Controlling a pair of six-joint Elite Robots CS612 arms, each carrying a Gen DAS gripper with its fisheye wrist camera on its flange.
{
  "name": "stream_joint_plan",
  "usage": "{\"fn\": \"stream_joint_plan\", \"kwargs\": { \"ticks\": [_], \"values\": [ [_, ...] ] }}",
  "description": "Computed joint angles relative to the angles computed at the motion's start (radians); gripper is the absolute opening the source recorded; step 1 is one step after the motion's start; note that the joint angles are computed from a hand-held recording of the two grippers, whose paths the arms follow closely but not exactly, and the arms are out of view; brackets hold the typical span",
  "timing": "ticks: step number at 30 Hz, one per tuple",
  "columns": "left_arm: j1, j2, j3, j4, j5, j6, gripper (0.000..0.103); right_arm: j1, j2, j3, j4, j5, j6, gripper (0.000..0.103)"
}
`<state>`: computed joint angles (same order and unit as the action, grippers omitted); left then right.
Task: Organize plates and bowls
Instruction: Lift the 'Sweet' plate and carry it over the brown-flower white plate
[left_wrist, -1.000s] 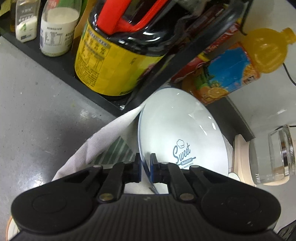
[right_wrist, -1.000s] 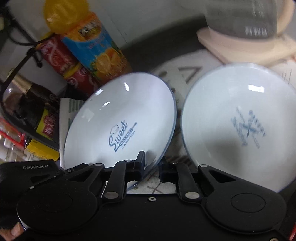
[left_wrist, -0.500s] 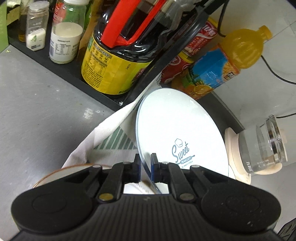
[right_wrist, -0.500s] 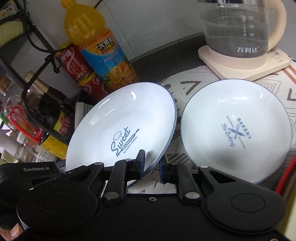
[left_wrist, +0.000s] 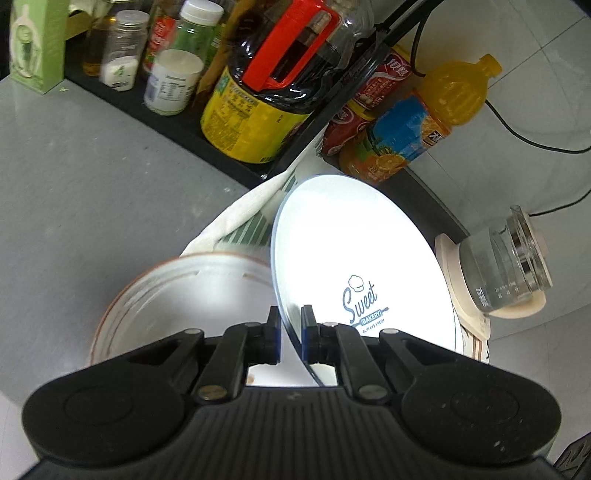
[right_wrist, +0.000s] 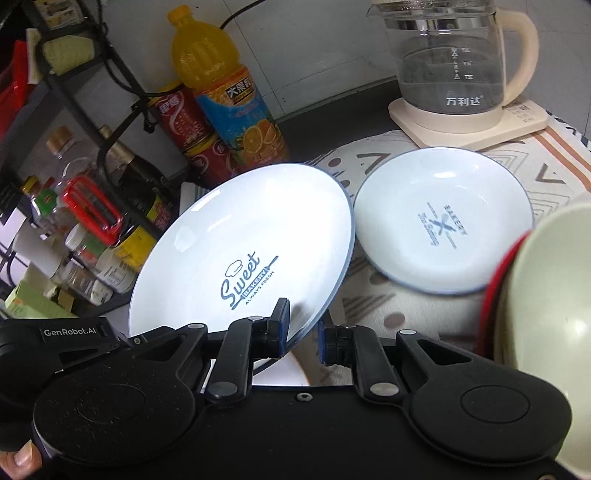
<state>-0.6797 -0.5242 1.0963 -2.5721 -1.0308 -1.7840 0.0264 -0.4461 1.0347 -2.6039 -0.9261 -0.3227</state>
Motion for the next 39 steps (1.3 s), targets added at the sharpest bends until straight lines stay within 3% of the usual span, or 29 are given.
{"fn": "stream_joint_plan", "kwargs": {
  "ticks": [19, 39],
  "values": [
    [-0.076, -0.065, 0.107, 0.039, 0.030, -0.133, 0.008, -0.040, -0.098, 0.205, -0.055, 0.027, -0.108, 0.015],
    [-0.089, -0.069, 0.152, 0.006, -0.026, -0.197, 0.010, -0.039, -0.119, 0.253, -0.065, -0.025, -0.162, 0.015]
  ]
}}
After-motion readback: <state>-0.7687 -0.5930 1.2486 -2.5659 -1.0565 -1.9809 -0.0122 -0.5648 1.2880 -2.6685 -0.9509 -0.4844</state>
